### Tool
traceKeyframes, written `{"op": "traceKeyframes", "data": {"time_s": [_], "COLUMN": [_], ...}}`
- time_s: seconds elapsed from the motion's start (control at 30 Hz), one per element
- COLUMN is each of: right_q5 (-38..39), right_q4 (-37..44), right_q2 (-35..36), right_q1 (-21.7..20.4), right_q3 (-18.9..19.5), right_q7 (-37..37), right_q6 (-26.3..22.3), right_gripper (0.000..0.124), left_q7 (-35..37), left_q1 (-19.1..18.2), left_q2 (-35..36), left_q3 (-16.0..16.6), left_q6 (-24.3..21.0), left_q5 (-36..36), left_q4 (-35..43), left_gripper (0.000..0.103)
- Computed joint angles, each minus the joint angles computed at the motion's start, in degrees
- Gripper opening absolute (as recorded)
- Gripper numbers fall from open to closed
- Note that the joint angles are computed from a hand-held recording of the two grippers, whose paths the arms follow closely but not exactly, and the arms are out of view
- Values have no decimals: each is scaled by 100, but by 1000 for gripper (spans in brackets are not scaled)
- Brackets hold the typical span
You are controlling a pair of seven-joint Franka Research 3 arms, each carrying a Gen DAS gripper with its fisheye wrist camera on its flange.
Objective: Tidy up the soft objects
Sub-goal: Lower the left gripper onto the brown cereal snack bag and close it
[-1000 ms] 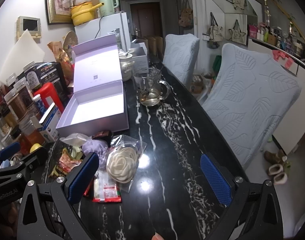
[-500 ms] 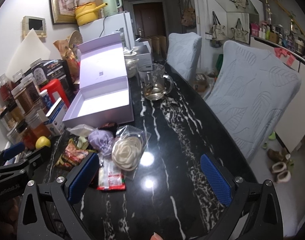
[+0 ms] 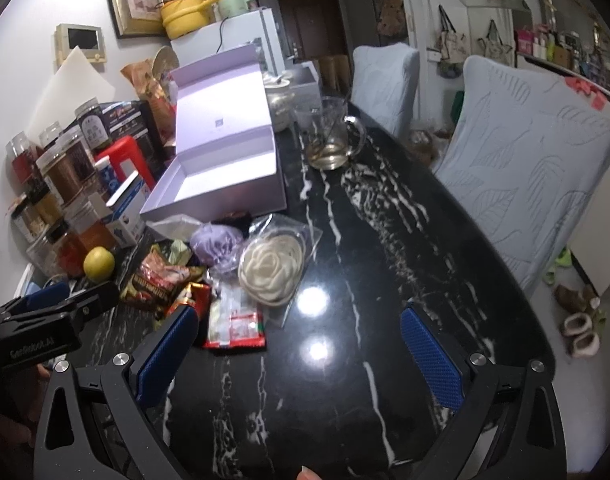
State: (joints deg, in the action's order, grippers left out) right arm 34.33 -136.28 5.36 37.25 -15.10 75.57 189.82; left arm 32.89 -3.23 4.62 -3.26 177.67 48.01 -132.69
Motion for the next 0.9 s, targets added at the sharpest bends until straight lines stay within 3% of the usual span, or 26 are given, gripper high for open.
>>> {"op": "traceKeyframes", "data": {"time_s": [0.07,0.17,0.33,0.43,0.63,0.73,0.9], "right_q5": [-153,-343,-625,-836,-1230,-1193,-1350], "right_q4": [30,117,352,510,812,966,1182], "right_q2": [49,162,398,535,764,856,1007], "right_q1": [-853,-1775,-2384,-2305,-2088,-2279,-2203], "right_q3": [829,1723,2292,2182,1874,2044,1914], "right_q7": [87,155,246,367,656,593,712], "right_q6": [-62,-149,-401,-587,-878,-1017,-1189], "right_gripper": [103,103,103,103,103,103,103], "left_q7": [264,776,1584,2236,3737,4061,4634], "left_q1": [63,158,262,491,1292,1336,1579], "left_q2": [73,215,491,701,1135,1309,1538], "left_q3": [-68,-176,-305,-586,-1567,-1642,-1941], "left_q6": [-1,6,27,17,-192,-178,-201], "left_q5": [-304,-890,-1734,-2385,-3842,-4186,-4734], "left_q4": [5,25,151,283,610,738,936], "left_gripper": [103,103,103,103,103,103,87]}}
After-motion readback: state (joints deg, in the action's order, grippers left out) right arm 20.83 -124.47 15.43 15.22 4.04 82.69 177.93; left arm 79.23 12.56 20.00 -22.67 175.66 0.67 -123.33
